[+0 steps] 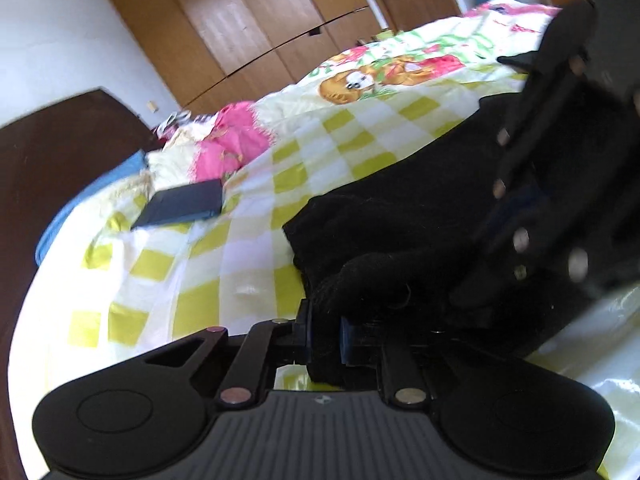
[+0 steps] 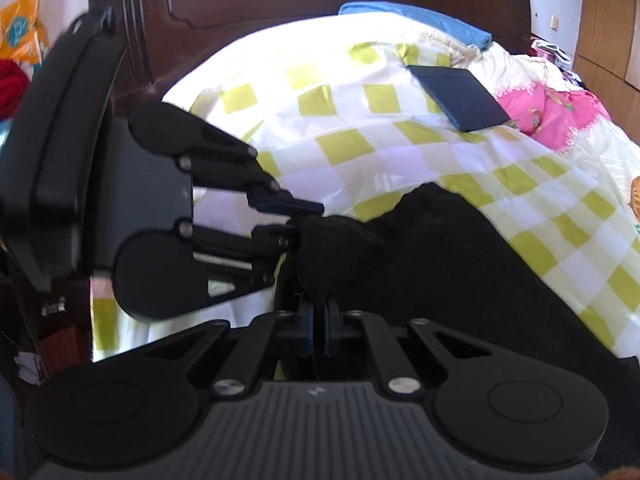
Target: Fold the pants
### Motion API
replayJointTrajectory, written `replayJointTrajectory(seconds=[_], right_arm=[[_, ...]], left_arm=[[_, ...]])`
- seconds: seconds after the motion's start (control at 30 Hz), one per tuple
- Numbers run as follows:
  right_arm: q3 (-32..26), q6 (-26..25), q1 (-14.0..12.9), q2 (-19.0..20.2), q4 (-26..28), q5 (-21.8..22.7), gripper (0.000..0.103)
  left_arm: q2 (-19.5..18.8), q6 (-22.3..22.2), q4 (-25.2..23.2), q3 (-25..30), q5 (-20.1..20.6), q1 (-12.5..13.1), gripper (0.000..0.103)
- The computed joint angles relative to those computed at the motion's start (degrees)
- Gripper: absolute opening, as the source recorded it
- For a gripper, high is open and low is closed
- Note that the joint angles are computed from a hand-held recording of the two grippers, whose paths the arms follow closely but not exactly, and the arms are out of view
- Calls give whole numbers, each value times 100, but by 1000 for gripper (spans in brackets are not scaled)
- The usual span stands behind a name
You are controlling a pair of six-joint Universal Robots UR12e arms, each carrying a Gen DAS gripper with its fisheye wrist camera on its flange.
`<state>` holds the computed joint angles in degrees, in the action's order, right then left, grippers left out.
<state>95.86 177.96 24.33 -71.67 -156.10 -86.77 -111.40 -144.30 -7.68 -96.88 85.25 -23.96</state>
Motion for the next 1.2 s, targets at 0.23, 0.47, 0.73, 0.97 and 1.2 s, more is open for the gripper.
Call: replayJointTrajectory(seconds=[0.23,0.47,0.73,0.97,1.2], right_arm=[[404,-26,120,-164,-437,-112,28],[1438,1318,-190,-1161,-775,-1027,28],[2427,3017,-1211,-2526,289,-2431,29],[2224,3186,-2064,-2469,225,-2296,50],[1306,2968,-2209,-1386,1068,-2311,60]], left_arm=[[-53,124,0,-251,1623,-196,33],[236,-962,-16,-300,1605,-205,33],[92,-1074,-410,246,-138,-746,33],[-439,-1356,-1168,1001,-1328,-1356,35],[-787,-1655,-1346,1409,-1435,-1724,40]])
